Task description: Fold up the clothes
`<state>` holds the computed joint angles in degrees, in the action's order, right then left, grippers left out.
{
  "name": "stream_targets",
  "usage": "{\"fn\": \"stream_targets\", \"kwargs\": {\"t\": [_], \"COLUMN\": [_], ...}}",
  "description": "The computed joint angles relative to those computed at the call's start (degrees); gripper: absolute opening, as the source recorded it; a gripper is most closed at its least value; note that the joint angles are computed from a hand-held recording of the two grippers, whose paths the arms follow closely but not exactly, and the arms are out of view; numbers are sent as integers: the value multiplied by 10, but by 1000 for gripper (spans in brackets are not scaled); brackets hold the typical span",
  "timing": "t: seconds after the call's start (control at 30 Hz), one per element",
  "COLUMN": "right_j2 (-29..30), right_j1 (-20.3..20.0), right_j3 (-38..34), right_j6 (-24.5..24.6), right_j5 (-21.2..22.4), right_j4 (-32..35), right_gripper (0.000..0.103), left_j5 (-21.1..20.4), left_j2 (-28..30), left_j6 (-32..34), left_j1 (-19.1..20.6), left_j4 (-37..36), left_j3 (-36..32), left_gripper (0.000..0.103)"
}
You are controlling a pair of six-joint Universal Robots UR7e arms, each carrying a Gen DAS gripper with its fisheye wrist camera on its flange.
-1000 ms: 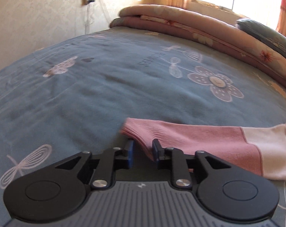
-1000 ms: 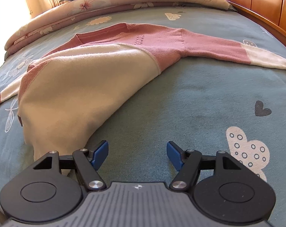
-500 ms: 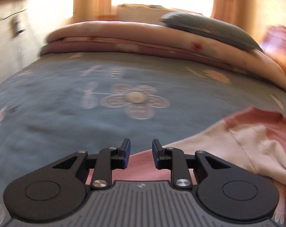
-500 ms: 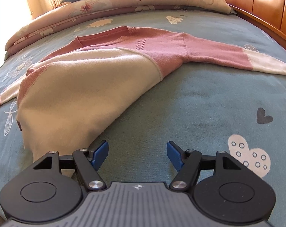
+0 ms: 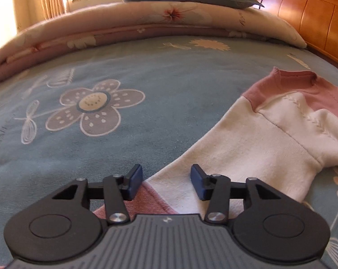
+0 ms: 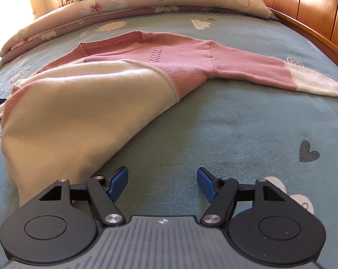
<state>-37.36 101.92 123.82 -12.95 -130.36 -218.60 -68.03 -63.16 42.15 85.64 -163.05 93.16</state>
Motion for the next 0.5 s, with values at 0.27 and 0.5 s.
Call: {"fn": "stream_targets", "kwargs": {"t": [0.27, 0.5], "right_j2": [24, 23], "right_j1": [4, 2], "right_j3": [-24, -23], "right_j6": [-35, -22], "right_j5": [-6, 5], "right_j4": [-4, -14], "right_gripper": [72, 72], "left_j5": [74, 138], "left_j2": [-3, 38], "left_j6": [32, 77], "left_j1": [-33, -52], "left_j4": [12, -125], "left_j3": [15, 25], "left_gripper": [7, 6]}}
